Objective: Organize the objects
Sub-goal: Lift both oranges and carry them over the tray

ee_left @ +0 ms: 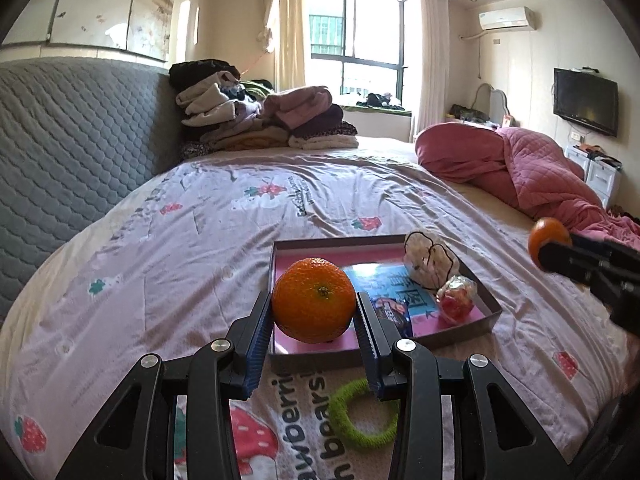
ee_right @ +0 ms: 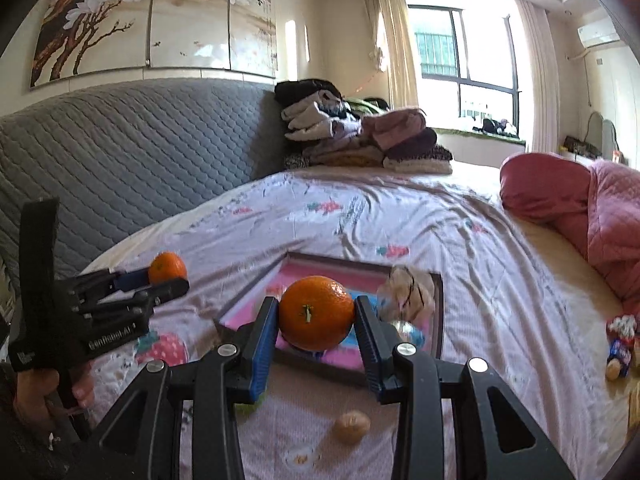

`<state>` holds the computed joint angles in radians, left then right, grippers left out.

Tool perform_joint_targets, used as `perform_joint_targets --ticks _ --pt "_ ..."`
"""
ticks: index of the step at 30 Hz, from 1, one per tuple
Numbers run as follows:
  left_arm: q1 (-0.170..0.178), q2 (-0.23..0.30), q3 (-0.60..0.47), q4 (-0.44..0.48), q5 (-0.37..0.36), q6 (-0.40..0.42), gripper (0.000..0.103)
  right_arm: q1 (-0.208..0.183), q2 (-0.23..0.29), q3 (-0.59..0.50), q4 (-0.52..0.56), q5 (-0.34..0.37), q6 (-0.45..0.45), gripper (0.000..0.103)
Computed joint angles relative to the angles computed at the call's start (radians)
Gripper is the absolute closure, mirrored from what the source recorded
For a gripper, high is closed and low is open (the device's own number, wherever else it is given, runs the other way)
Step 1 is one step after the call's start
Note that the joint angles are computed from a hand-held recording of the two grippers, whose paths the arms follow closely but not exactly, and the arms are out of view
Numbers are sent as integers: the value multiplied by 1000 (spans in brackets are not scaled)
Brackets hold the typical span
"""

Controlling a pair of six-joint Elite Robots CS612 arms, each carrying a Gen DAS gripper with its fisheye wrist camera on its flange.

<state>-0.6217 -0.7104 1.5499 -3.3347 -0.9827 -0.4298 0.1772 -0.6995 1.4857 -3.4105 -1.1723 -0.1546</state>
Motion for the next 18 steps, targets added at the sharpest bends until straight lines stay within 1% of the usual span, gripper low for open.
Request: perform_joint_targets --ticks 7,14,18 --pt "20 9 -33 17 -18 25 62 8 23 -59 12 -10 3 65" --pt "41 25 -75 63 -30 34 62 12 55 -124 72 -28 4 65" --pt "51 36 -104 96 -41 33 62 11 69 -151 88 -31 12 65"
